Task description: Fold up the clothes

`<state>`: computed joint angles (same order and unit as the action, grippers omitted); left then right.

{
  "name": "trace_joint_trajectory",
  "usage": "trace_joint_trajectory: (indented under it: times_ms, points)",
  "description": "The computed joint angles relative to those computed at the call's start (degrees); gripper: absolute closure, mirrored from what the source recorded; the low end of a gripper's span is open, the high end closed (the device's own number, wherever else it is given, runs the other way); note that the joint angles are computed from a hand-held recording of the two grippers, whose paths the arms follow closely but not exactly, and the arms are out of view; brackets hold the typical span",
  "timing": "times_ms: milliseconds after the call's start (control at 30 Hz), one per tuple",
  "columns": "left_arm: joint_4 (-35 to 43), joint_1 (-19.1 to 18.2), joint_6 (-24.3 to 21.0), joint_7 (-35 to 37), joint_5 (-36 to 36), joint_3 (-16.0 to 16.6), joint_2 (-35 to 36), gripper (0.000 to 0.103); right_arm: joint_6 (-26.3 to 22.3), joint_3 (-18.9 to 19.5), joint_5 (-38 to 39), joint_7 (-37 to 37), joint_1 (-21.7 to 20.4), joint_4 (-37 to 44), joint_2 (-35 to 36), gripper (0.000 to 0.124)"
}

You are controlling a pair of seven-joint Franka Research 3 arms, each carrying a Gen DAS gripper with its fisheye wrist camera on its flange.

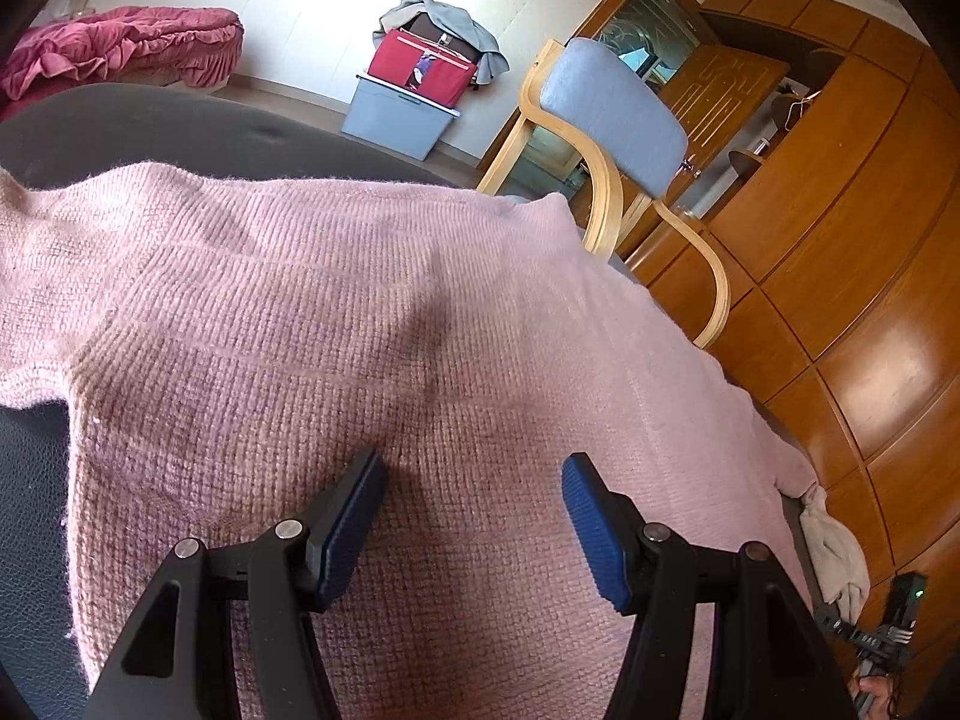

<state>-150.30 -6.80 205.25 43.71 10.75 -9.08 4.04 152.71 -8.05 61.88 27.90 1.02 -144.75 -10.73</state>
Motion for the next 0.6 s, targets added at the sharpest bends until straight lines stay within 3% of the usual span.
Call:
trace_joint_trajectory:
  times_ms: [67, 200, 333, 433, 500, 600]
  points:
    - [0.10, -1.05, -0.91, 2.42, -2.82, -0.02, -0.24, 0.040, 4.68, 1.08, 2.93, -4.19, 1.63, 0.12, -1.01, 0.120]
    - [0.24, -1.80, -1.39, 4.45, -5.17, -0.08, -0.26, 0.040, 4.08, 3.29, 7.57, -11.42, 6.46, 4.88, 1.61, 0.119]
    - [1.47, -1.29, -1.06, 3.43, -3.96, -0.13, 0.98, 0.040, 8.40, 8.00, -0.26, -7.79, 9.41, 10.94, 10.38, 0.119]
    - [1.32, -1.17, -0.87, 3.03, -3.47, -0.08, 0.93, 0.040, 16.20, 8.88, -8.96, -0.10, 9.98, 12.75, 16.23, 0.119]
    - [1.25, -1.13, -0.82, 2.85, -3.25, -0.06, 0.89, 0.040, 12.35, 10.53, -0.38, -7.30, 5.83, 14.29, 16.84, 0.124]
    - [1.14, -1.04, -0.73, 2.60, -2.93, -0.05, 0.82, 0.040, 8.95, 9.56, 5.24, -8.34, 3.46, 15.07, 16.51, 0.124]
